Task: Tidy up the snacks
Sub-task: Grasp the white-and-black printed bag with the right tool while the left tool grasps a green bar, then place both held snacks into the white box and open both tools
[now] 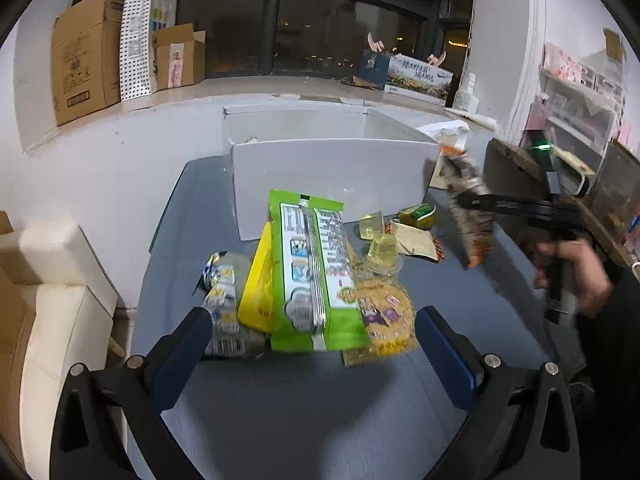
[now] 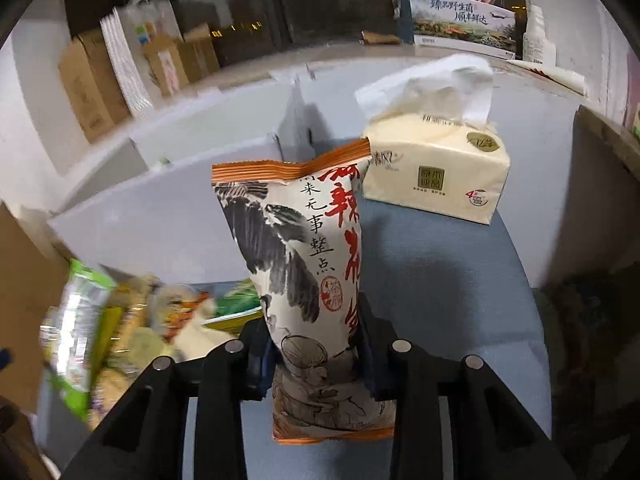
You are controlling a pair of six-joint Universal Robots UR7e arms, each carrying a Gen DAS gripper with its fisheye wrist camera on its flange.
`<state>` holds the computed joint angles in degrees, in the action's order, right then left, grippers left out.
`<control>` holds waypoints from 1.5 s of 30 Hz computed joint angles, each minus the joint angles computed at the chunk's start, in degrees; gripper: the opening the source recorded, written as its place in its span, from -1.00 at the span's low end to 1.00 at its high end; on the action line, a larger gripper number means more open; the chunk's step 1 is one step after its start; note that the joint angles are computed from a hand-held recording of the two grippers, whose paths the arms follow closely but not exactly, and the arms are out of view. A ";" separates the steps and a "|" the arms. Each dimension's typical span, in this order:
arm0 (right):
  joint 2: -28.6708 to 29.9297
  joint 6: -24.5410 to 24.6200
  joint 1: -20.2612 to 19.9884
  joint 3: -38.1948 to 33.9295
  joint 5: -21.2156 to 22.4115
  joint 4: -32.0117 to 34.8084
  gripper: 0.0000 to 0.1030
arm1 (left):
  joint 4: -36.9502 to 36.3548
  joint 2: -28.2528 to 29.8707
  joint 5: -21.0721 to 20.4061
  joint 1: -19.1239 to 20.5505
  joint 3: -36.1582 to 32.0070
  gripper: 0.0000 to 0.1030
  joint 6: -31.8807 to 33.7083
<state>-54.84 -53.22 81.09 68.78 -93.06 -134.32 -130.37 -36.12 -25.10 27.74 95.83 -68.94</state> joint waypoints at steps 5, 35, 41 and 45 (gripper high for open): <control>-5.56 -0.61 -1.53 3.90 4.24 -0.40 -0.30 | 5.36 3.40 -0.44 3.37 -7.41 1.00 4.15; -13.34 -0.66 2.05 10.95 11.25 6.23 -0.30 | -27.39 2.26 3.94 5.76 -10.96 0.16 30.63; -4.05 4.09 7.50 -1.17 10.74 8.54 -0.30 | -35.77 6.35 2.72 8.79 -21.63 0.17 47.44; 4.29 9.73 10.03 -13.14 8.88 12.11 -0.30 | -33.43 8.89 1.67 11.47 -28.91 0.17 50.68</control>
